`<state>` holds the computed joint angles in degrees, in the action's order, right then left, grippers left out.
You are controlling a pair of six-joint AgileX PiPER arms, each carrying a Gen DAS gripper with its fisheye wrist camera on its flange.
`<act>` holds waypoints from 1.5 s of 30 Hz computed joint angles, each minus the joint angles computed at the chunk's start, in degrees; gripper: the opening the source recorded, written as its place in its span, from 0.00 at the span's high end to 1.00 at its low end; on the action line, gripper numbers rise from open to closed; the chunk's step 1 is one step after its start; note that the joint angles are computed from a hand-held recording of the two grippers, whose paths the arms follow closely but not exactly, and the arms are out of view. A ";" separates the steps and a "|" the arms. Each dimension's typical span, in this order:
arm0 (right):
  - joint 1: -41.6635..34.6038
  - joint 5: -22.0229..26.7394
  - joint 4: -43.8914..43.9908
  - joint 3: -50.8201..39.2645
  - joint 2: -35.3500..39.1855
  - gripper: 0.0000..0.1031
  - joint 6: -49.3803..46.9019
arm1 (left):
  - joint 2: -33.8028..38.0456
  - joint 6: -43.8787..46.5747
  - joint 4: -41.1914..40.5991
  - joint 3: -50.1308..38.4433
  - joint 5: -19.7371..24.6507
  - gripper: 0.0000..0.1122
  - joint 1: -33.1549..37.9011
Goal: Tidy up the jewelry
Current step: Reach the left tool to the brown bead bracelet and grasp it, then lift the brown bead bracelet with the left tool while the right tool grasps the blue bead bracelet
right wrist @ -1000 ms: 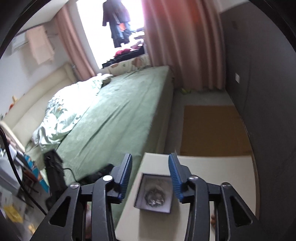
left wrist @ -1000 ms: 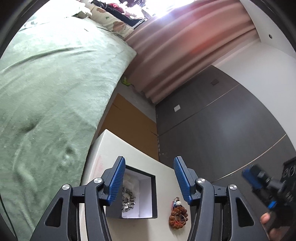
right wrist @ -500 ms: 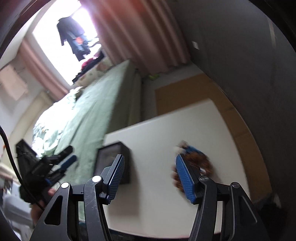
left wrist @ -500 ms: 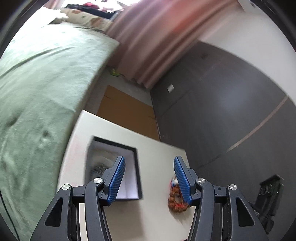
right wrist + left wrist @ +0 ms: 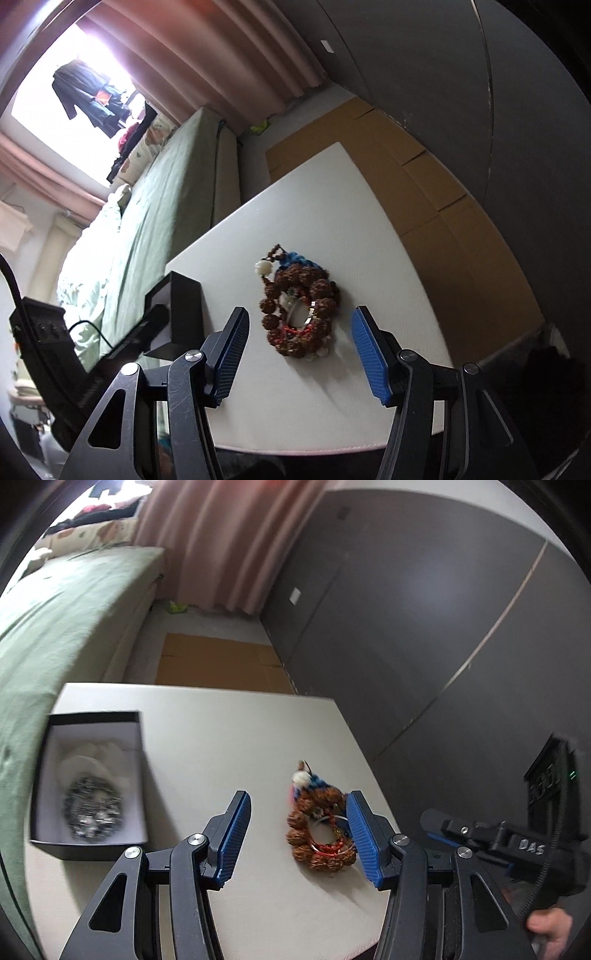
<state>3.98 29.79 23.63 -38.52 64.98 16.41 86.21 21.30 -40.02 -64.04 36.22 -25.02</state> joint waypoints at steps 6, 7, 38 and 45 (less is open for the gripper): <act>-6.58 2.82 5.52 0.20 2.14 0.43 -7.65 | 5.74 -6.37 7.56 -1.31 -3.65 0.53 -6.62; -7.80 3.32 6.32 0.28 2.26 0.43 -8.66 | 7.58 -7.98 9.12 -2.64 -3.55 0.55 -7.53; -7.04 3.25 10.45 -0.94 5.28 0.43 -14.04 | 0.69 6.85 -5.15 0.10 1.41 0.83 -2.55; 0.01 -0.43 4.91 -1.67 7.91 0.44 -7.50 | -3.55 8.95 -6.56 2.00 3.38 0.83 2.40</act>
<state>3.99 29.36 28.54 -40.19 72.90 8.91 82.66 30.25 -46.58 -62.04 39.60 -22.61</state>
